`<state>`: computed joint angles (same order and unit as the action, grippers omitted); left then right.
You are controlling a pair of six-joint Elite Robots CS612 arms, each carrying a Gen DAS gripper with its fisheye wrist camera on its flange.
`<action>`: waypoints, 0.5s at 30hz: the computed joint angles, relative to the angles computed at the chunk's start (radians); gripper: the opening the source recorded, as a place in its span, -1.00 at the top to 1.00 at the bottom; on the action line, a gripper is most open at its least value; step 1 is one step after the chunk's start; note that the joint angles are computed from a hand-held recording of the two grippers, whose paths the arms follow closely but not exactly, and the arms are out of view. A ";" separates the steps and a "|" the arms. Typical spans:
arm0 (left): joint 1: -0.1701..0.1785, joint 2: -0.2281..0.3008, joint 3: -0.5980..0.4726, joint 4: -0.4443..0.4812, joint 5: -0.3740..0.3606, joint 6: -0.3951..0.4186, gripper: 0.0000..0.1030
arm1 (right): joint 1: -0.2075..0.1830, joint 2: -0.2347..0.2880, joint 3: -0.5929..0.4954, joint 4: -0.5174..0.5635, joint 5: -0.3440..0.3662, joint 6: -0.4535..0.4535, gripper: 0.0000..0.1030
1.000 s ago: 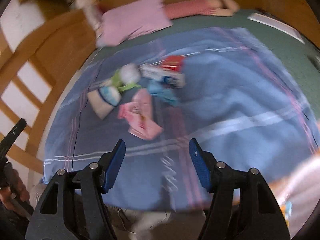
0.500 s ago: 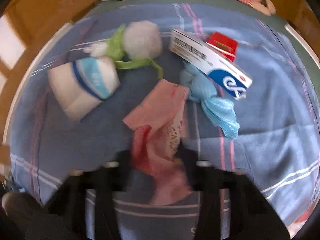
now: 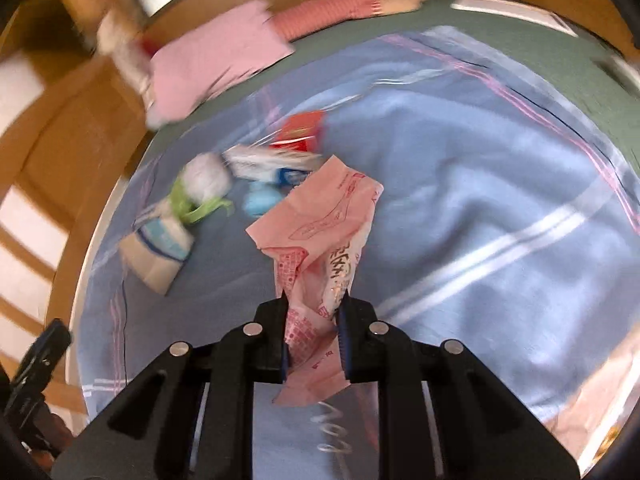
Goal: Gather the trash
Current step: 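Grasp the pink paper bag with the right gripper while the left grasps the blue cloth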
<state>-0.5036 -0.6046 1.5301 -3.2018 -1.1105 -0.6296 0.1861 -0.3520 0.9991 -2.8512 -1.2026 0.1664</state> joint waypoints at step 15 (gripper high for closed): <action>0.043 0.304 -0.585 0.338 -0.142 0.032 -0.78 | -0.047 0.018 -0.003 -0.047 0.143 0.083 0.61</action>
<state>-0.4605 -0.3007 0.9446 -2.8638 -1.2526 -0.5974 0.1393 -0.3343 0.9958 -2.8980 -1.0596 0.2489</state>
